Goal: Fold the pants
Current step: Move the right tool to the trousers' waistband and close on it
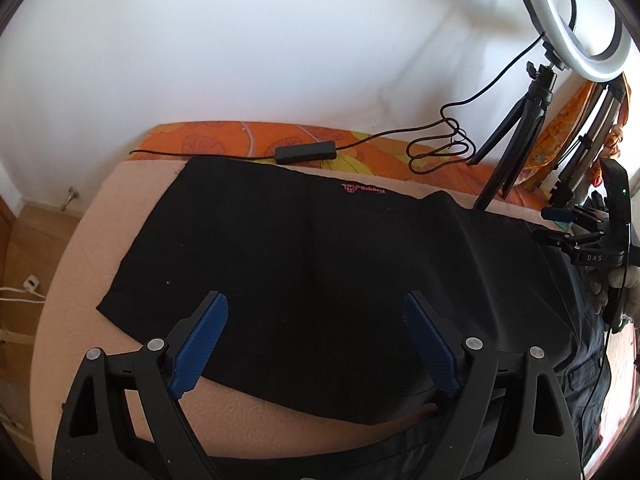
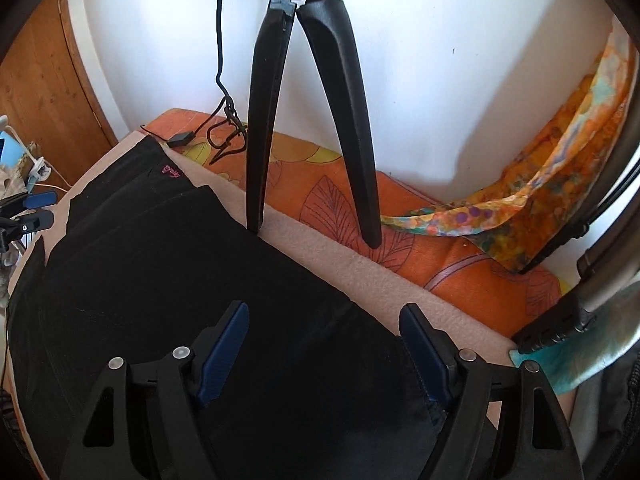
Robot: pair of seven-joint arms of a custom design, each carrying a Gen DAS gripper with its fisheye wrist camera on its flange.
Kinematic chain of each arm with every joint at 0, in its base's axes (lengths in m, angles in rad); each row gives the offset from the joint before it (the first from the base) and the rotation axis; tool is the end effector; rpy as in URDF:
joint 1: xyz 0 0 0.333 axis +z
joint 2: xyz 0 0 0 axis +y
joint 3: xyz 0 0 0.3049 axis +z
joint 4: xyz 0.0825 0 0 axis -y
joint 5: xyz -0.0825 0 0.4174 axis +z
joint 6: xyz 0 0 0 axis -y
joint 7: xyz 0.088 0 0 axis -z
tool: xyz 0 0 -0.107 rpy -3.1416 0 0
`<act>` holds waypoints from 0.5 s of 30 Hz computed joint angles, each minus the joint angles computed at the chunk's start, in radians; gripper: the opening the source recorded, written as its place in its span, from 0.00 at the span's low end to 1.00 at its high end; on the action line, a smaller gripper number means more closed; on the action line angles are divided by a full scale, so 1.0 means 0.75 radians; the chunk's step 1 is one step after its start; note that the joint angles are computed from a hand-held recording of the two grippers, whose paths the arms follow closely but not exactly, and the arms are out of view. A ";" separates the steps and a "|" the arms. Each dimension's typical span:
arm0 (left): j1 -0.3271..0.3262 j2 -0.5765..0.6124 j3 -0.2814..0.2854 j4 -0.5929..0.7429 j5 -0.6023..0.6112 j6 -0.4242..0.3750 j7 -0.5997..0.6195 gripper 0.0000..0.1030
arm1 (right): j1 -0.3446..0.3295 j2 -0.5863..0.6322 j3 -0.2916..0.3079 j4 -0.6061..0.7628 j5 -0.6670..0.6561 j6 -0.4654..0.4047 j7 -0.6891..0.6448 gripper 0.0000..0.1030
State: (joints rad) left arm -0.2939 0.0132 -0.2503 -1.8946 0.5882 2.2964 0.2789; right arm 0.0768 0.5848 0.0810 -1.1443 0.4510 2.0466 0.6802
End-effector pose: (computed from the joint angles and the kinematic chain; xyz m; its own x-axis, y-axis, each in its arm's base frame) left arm 0.5462 -0.3158 0.5146 0.3860 -0.9145 0.1211 -0.7226 -0.3813 -0.5766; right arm 0.7694 0.1289 0.4907 0.7860 -0.6111 -0.0943 -0.5596 -0.6382 -0.5286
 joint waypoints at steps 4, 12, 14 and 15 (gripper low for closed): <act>0.007 0.024 0.009 -0.014 -0.008 0.028 -0.022 0.85 | 0.023 0.091 -0.007 0.113 -0.054 -0.039 -0.001 0.78; 0.008 0.068 0.021 -0.015 -0.032 0.054 -0.024 0.85 | 0.016 0.148 0.004 0.170 -0.080 -0.089 0.002 0.69; 0.007 0.083 0.023 -0.009 -0.037 0.062 -0.022 0.85 | 0.013 0.108 0.006 0.112 -0.077 -0.067 -0.033 0.55; 0.007 0.089 0.025 -0.008 -0.042 0.065 -0.021 0.85 | 0.020 0.083 0.003 0.072 -0.080 -0.043 -0.037 0.46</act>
